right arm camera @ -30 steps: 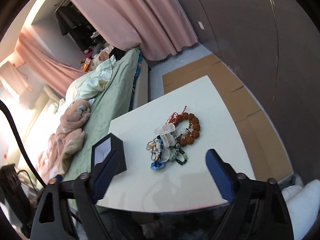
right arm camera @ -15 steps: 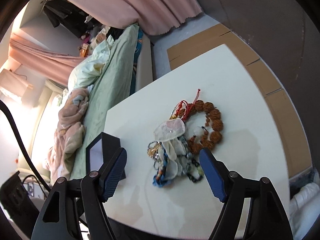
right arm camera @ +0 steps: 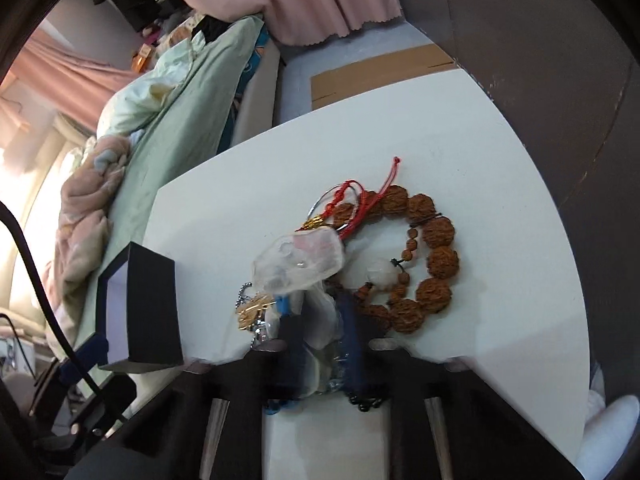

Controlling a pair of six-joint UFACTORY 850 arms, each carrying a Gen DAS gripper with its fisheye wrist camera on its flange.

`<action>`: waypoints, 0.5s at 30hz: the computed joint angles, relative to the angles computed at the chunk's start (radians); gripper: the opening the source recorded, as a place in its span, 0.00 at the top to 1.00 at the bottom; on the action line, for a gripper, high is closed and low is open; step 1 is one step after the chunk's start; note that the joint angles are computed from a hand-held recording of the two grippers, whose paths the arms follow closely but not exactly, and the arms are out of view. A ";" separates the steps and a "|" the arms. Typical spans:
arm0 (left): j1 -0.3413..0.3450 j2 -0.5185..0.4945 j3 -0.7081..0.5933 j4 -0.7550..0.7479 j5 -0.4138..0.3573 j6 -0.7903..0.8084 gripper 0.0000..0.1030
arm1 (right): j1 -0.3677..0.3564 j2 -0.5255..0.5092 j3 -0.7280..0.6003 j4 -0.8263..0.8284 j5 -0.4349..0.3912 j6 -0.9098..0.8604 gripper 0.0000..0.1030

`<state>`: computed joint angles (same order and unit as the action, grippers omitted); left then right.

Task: Organize jewelry
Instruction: 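Grasp the white fabric flower with the right tool while the left tool approaches the pile, then grasp the blue knotted cord with the left tool while the right tool lifts the flower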

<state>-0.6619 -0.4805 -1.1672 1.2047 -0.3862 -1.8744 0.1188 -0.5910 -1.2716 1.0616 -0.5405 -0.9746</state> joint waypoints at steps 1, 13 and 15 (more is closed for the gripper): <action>0.001 -0.002 0.000 0.003 0.003 -0.002 0.32 | -0.013 0.000 0.003 0.037 -0.021 -0.025 0.96; -0.005 -0.053 -0.025 0.135 0.074 -0.137 0.32 | -0.138 0.058 0.080 0.348 -0.201 -0.281 0.96; -0.007 -0.060 -0.030 0.194 0.092 -0.191 0.32 | -0.144 0.066 0.086 0.375 -0.210 -0.291 0.96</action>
<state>-0.6692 -0.5406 -1.1975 1.3989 -0.2941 -2.0652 -0.0250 -0.5248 -1.1857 1.4370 -0.7507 -1.2660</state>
